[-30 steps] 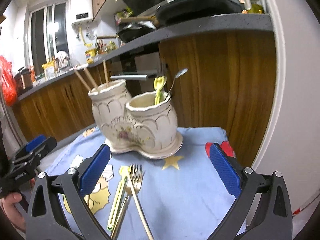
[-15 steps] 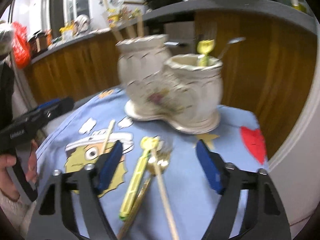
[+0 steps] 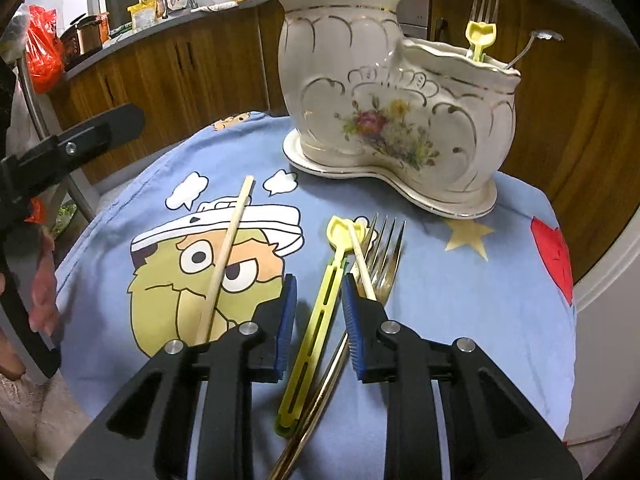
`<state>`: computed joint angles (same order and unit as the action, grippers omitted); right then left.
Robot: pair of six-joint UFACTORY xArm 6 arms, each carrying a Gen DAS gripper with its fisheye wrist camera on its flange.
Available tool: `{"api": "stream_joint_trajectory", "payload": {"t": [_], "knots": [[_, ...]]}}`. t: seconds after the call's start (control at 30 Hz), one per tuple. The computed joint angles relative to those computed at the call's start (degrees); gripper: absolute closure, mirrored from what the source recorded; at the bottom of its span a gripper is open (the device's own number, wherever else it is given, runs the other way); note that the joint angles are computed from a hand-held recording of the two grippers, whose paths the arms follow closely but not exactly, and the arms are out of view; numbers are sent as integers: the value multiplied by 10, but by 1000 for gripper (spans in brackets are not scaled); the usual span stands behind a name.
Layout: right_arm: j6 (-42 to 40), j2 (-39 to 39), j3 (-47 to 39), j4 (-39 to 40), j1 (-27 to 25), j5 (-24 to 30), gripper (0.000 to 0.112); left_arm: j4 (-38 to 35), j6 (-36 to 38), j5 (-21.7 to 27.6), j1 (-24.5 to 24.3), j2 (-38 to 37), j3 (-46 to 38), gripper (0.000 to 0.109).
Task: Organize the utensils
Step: 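Close the right tool on a yellow plastic utensil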
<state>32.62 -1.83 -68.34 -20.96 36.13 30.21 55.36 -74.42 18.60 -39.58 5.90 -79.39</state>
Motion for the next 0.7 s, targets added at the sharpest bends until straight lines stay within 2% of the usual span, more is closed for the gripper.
{"api": "stream_joint_trajectory", "payload": {"t": [0.2,0.43,0.6,0.7], "knots": [[-4,19,-17,3,-1,12,96,1,-1,-1,0,-1,1,11],[-42,24,-18,64,-8,-6,100,-31,38,15,-6,5,-5,11],[-77,-9,19,130,-18,-68,101,-97,93,69,-24,18,-27,11],[-106,-37,51,188,-27,-115,102,-159,152,128,-42,38,-59,13]]}}
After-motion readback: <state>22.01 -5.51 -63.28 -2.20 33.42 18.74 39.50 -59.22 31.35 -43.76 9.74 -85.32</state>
